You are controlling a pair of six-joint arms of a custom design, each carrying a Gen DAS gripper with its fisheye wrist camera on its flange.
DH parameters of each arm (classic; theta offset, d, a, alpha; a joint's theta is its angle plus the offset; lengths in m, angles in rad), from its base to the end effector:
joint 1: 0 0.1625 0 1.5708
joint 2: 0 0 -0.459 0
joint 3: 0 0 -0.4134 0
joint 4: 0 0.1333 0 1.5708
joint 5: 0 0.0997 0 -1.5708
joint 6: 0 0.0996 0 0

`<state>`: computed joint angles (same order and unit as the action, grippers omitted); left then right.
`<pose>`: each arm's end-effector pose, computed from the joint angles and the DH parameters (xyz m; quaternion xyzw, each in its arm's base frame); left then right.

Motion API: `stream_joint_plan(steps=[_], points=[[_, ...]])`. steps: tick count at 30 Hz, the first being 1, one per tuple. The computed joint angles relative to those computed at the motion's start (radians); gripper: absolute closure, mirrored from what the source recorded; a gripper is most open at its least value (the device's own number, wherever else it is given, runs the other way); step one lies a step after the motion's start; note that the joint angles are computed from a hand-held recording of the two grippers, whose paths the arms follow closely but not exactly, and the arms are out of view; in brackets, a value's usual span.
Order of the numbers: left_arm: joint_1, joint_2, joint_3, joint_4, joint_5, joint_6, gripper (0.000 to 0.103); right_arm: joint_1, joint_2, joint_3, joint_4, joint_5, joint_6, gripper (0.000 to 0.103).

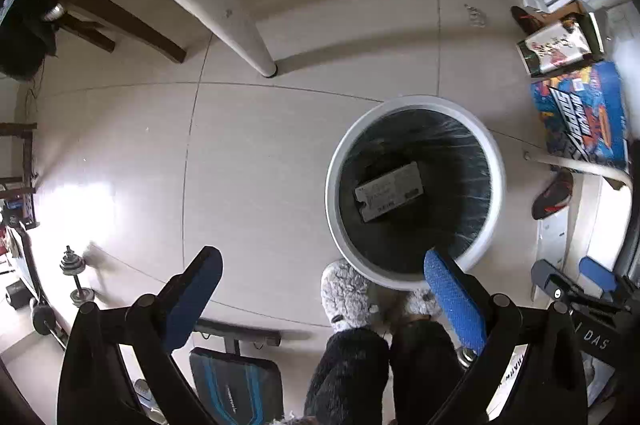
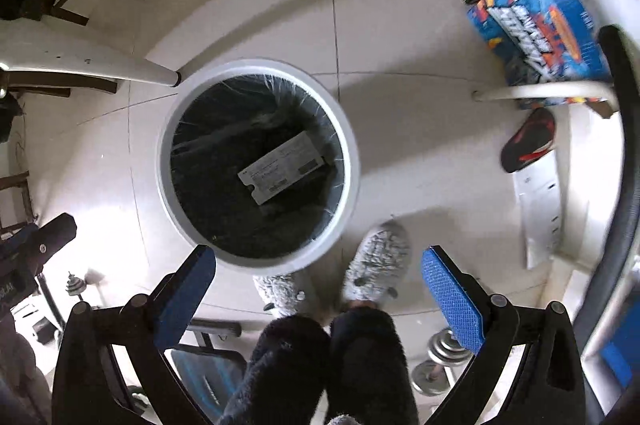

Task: Collect trash
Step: 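Carry receipt and lid to the trash bin and open both tools, then move both tools back toward the table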

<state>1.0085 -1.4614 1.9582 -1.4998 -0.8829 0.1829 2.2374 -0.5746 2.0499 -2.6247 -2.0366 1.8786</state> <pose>-0.0769 -0.4908 0.3032 0.4170 0.8074 0.1979 0.3676 0.3660 -0.3219 -0.1215 -0.5023 -0.8095 0.1560 0.2608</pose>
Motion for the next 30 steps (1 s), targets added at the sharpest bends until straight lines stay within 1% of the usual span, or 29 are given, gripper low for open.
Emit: stream_joint_plan(steps=[4,9,13,16,19,21,25,27,30], points=[[-0.054,-0.034,-0.051,0.102,-0.041,-0.026,0.000,0.066,-0.068,-0.061,0.190,-0.001,0.067,0.000],[-0.127,-0.064,-0.161,0.256,-0.105,-0.061,0.000,0.157,-0.141,-0.181,0.437,0.012,0.162,0.000],[-0.175,-0.063,-0.275,0.376,-0.150,-0.087,0.000,0.222,-0.167,-0.303,0.614,0.019,0.222,0.000],[-0.212,-0.053,-0.368,0.455,-0.170,-0.103,0.000,0.267,-0.177,-0.409,0.742,0.026,0.269,0.000],[-0.249,-0.030,-0.479,0.531,-0.195,-0.124,0.000,0.303,-0.181,-0.503,0.834,0.018,0.319,0.000],[-0.274,-0.011,-0.537,0.555,-0.203,-0.142,0.000,0.321,-0.183,-0.555,0.879,0.007,0.342,0.000],[-0.326,0.032,-0.631,0.533,-0.228,-0.153,0.000,0.348,-0.200,-0.664,1.006,-0.050,0.398,0.000],[-0.349,0.063,-0.669,0.498,-0.246,-0.154,0.000,0.351,-0.216,-0.710,1.093,-0.080,0.419,0.000],[-0.386,0.113,-0.691,0.408,-0.245,-0.142,0.000,0.343,-0.263,-0.759,1.234,-0.118,0.437,0.000]])
